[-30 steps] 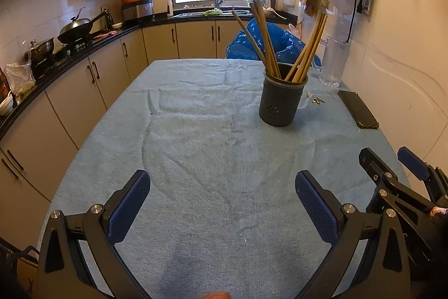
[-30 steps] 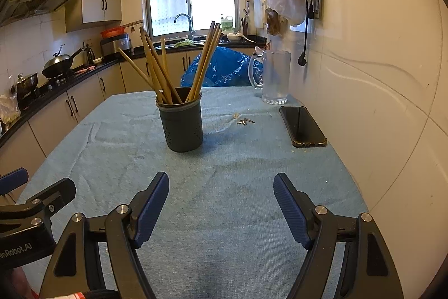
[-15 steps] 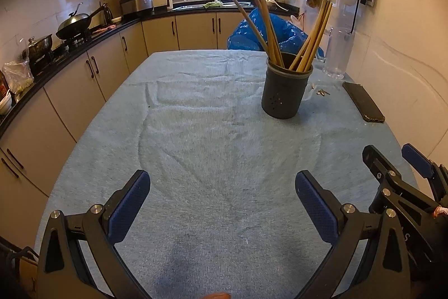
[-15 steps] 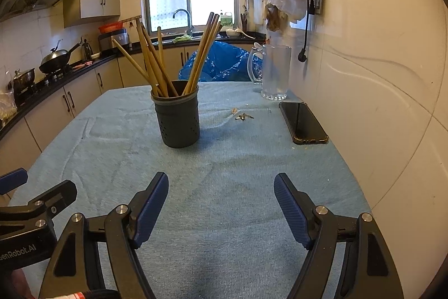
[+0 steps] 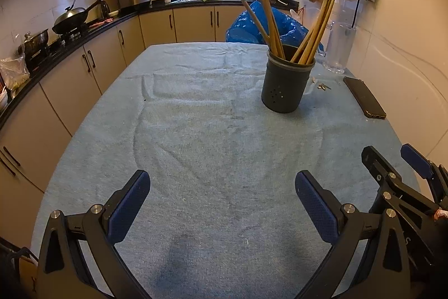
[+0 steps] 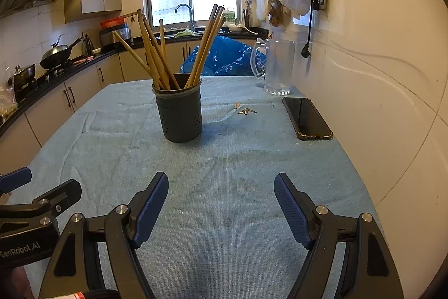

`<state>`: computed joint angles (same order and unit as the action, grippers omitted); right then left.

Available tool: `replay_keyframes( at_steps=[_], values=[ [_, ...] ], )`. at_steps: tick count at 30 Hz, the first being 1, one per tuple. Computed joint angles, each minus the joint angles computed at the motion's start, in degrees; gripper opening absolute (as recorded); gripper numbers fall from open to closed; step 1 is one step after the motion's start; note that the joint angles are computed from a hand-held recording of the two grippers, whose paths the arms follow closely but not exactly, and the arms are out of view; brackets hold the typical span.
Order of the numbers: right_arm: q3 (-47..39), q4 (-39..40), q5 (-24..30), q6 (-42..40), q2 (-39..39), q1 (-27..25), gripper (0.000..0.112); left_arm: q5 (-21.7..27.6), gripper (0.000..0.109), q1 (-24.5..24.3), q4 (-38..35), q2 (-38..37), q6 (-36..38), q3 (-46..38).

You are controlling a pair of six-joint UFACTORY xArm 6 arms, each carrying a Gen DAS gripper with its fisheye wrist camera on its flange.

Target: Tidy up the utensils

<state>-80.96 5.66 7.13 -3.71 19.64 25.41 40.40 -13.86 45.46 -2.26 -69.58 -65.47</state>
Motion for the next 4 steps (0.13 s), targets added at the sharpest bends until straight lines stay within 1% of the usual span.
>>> replay_keyframes(
  at_steps=[4],
  values=[
    [-0.6, 0.2, 0.9, 0.0, 0.4, 0.0, 0.082, 0.0, 0.103, 0.2, -0.7, 0.1, 0.1, 0.0]
  ],
)
